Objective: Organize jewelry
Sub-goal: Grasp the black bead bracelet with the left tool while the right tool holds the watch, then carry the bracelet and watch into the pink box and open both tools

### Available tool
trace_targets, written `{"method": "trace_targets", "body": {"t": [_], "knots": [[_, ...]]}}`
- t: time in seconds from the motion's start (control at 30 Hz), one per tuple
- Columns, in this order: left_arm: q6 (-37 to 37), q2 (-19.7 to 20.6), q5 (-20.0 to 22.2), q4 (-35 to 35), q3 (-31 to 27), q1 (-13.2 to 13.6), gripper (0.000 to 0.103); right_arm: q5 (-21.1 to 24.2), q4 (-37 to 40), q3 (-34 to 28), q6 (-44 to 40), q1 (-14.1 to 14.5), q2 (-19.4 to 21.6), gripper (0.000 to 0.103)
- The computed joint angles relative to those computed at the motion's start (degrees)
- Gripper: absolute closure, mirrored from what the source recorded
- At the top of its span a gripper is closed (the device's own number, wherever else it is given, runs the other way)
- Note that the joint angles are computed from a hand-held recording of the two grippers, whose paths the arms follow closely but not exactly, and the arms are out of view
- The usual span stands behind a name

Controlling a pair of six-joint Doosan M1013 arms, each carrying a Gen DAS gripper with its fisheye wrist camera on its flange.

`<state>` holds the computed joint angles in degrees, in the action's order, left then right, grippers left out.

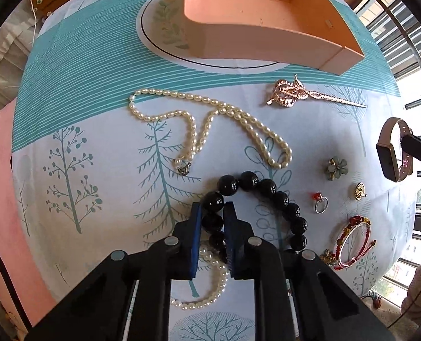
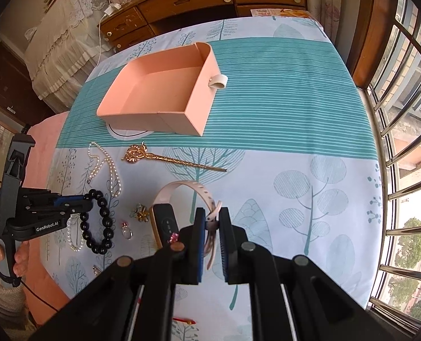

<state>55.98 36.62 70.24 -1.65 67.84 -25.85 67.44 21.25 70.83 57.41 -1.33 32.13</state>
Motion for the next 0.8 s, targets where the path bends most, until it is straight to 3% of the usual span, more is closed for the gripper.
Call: {"method": "trace_targets", "body": {"t": [0.27,0.47,0.6,0.8], "knots": [[-5.34,-4.6,-5.86,2.18,1.5,-0.28,0.091,-1.89,4.12,0.5,-3.56,0.32,-1.96,0.094],[-7.77,-6.28,-10.19,4.61,-1.48,-0.61,0.091,-4.34,8.07,-1.24,-4.27,1.39,-2.01,0.094],[-9.47,-6.08,-13.55,6.78,-4.53,-0.59,0.09,-6.71,10.48,-3.32,-2.57,2.29,-0.89,0.094],[-12.16,-2.21,-14.78,18.26,-11.18,-1.87,0.09,-9.14,12.29,-7.72,3.73,3.41,2.98,0.094]]}}
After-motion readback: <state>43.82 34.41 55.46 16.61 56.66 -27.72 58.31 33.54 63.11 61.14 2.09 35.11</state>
